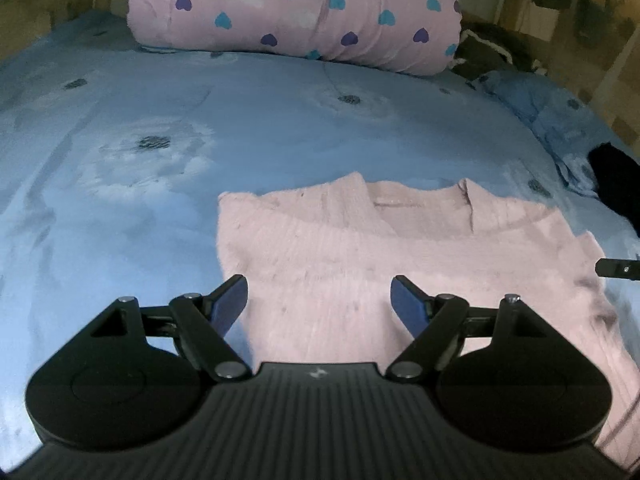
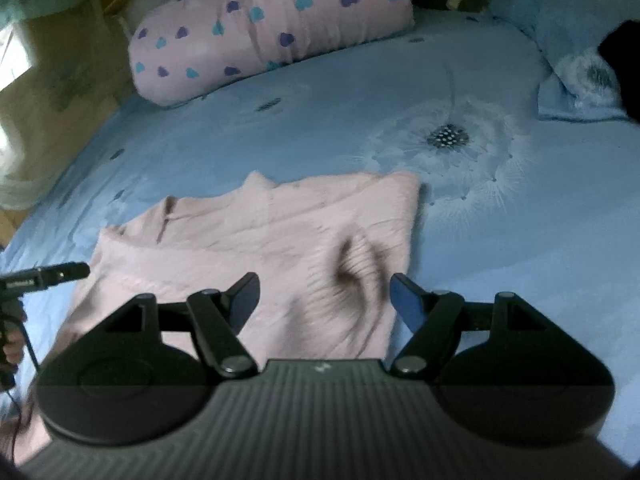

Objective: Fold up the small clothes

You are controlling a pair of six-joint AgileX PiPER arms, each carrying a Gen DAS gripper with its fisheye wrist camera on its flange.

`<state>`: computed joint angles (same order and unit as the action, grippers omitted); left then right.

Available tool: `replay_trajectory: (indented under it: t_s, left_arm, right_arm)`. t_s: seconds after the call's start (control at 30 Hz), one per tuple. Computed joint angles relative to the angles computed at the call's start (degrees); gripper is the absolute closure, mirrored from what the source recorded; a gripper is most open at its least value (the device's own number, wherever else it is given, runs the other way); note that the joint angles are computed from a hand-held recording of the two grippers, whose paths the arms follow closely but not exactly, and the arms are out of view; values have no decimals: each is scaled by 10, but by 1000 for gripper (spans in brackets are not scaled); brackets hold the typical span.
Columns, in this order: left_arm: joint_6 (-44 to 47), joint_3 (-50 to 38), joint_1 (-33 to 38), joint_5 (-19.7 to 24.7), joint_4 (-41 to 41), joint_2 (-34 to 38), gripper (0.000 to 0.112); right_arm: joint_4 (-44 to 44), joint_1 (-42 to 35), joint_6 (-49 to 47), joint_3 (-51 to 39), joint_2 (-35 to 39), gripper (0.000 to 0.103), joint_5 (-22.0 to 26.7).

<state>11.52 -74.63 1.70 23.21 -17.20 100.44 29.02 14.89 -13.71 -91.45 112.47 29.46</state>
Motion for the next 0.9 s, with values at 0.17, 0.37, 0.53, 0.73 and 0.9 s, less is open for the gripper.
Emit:
replay_trajectory:
  t_s: [0.17, 0.37, 0.53, 0.73, 0.9]
  left_arm:
    - [-23, 67, 10, 47, 25, -91, 30]
    - [-12, 143, 27, 118, 21, -192, 29]
    - [-16, 201, 38, 155, 10, -254, 29]
    - [-10, 253, 32, 183, 31, -293, 29]
    - [-10, 281, 23, 169, 63, -301, 29]
  right_arm:
    - [-39, 18, 32, 61, -69, 30, 22]
    - [-61, 32, 71, 157, -154, 30, 39]
    - [-105, 41, 129, 234, -217, 30, 42]
    - [-154, 35, 192, 298, -264, 30, 63]
    - [-120, 12, 150, 341, -294, 30, 76]
